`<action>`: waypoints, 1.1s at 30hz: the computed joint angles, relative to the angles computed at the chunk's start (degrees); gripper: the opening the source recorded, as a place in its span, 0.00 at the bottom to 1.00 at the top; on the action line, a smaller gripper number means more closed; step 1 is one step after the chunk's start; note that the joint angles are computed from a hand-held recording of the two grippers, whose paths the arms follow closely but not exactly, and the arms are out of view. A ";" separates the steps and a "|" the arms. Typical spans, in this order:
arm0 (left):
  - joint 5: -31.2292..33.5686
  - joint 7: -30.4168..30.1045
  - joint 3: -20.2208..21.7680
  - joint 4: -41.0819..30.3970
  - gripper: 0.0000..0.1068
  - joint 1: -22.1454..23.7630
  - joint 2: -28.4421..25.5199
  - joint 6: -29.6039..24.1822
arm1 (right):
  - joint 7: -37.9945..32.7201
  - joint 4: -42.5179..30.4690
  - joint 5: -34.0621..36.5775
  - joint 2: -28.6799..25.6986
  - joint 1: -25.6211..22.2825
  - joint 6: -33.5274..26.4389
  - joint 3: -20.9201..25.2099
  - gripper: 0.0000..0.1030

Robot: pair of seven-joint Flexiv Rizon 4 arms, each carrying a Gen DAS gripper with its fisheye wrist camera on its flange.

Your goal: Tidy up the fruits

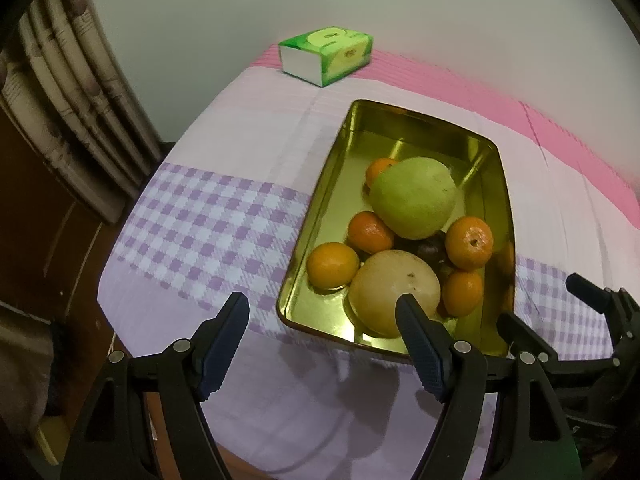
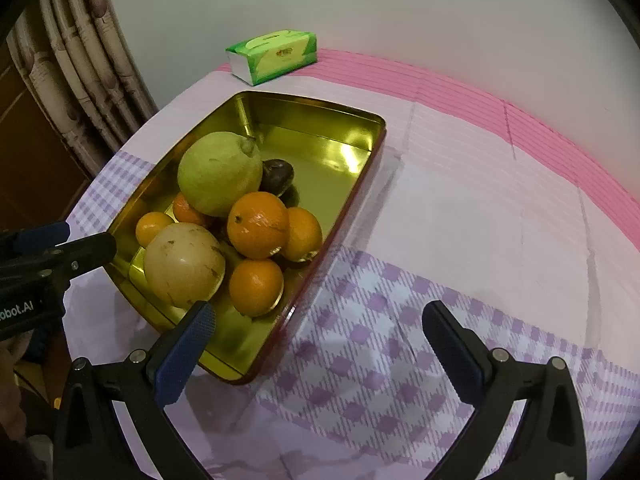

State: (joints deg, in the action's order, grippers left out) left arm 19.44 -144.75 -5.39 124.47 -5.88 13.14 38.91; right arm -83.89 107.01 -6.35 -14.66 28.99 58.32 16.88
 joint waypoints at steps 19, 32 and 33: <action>1.46 3.08 -1.09 -3.30 0.71 -2.31 -2.64 -2.78 | -2.08 1.71 0.42 2.15 -0.94 -1.39 -0.32 1.00; 2.23 3.75 -1.05 -4.39 0.71 -3.56 -3.71 -3.75 | -1.63 1.97 -0.08 2.23 -0.81 -1.80 -0.48 1.00; 2.23 3.81 -1.05 -4.47 0.71 -3.63 -3.79 -3.80 | -1.52 1.97 0.00 2.25 -0.86 -1.83 -0.48 1.00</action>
